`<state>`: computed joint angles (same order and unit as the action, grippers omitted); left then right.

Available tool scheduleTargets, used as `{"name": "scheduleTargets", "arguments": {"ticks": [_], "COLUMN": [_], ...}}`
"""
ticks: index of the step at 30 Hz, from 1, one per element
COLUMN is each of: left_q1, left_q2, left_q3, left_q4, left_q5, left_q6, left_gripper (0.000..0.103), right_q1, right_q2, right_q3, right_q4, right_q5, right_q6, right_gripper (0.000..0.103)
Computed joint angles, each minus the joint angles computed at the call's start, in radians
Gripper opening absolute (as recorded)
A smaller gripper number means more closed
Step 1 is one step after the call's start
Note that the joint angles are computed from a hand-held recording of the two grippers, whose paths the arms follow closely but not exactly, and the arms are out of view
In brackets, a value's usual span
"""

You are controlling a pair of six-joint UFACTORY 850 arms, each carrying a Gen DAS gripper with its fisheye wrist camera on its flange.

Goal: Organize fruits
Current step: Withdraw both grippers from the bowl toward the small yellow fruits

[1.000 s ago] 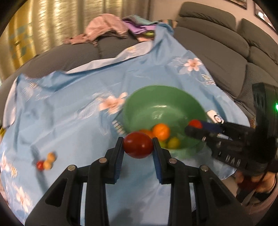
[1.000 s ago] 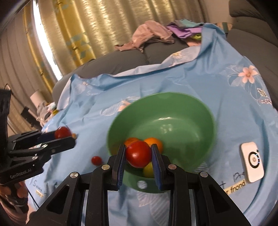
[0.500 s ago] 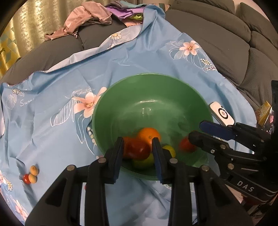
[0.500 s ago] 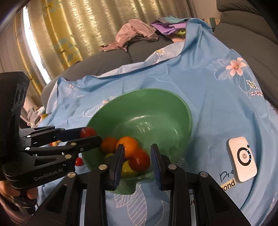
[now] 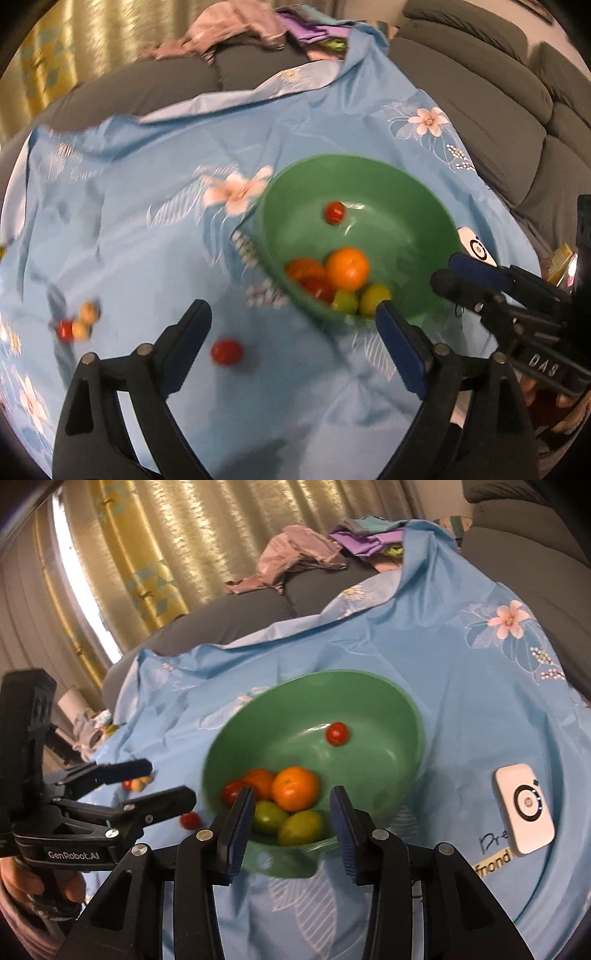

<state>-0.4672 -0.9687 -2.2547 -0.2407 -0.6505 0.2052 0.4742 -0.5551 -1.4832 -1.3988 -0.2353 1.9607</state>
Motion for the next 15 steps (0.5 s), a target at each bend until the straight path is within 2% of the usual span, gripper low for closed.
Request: {"name": "scheduleTargets", "arguments": {"ticks": [6, 11, 13, 15], "left_q1": [0.05, 0.098, 0.12, 0.133], "left_q2": [0.148, 0.282, 0.337, 0.39], "left_q3": [0.255, 0.475, 0.564, 0.644], "left_q4": [-0.151, -0.342, -0.456, -0.546], "left_q5": [0.07, 0.152, 0.189, 0.24], "left_q6": [0.044, 0.157, 0.225, 0.29], "left_gripper": [0.091, 0.092, 0.099, 0.102], "right_q1": [0.029, 0.061, 0.07, 0.08], "right_q2": [-0.014, -0.035, -0.043, -0.057], "right_q3": [-0.031, -0.071, -0.084, -0.104], "right_q4": [0.102, 0.299, 0.387, 0.525], "right_q5": [0.026, 0.057, 0.068, 0.075], "right_q6": [-0.14, -0.394, -0.499, -0.652], "right_gripper": [0.042, 0.043, 0.042, 0.042]}}
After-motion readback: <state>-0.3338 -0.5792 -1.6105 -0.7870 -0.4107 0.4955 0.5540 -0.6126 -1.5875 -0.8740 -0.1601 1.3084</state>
